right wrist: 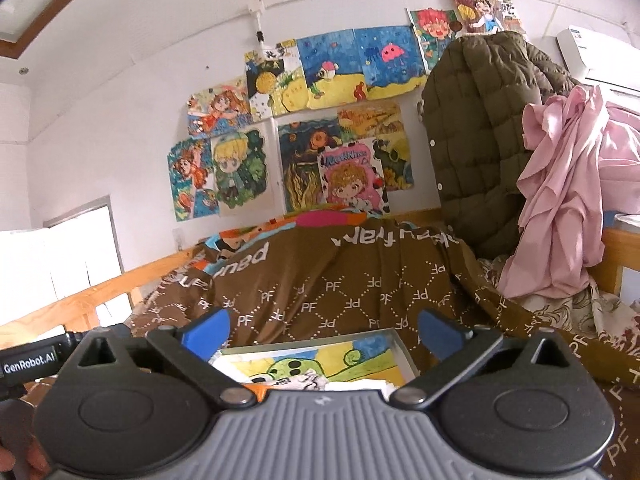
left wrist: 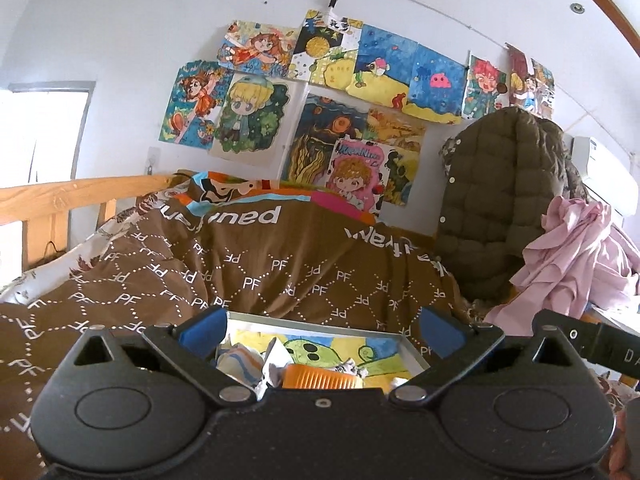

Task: Organize soft objects
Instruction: 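Lift both tools up away from the tray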

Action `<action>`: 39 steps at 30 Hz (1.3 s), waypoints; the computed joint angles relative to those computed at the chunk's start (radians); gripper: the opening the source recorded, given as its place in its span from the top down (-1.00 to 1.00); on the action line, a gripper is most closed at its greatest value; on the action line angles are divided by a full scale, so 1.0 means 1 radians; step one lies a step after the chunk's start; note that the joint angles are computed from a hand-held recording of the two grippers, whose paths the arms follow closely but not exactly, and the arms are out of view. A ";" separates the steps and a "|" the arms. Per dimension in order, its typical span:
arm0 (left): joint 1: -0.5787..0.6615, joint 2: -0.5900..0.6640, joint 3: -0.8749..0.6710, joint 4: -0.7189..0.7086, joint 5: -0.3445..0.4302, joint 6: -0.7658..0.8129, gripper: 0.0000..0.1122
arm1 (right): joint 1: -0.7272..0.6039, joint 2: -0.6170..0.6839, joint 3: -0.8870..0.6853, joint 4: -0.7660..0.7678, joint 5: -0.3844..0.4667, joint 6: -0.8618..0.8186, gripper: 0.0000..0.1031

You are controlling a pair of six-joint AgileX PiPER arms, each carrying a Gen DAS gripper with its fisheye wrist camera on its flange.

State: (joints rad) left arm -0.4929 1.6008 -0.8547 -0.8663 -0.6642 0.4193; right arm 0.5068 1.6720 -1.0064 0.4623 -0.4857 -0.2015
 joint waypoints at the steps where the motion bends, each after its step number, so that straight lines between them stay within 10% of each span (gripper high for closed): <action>1: -0.013 -0.014 0.014 -0.014 -0.010 0.011 -0.82 | 0.002 -0.014 0.016 -0.005 -0.002 0.005 -0.99; 13: -0.170 -0.156 0.185 -0.200 -0.110 0.147 -0.82 | 0.063 -0.163 0.212 0.045 -0.034 -0.017 -0.99; 39: -0.315 -0.259 0.293 -0.706 -0.095 0.569 -0.82 | 0.212 -0.195 0.271 0.656 0.140 -0.585 -0.99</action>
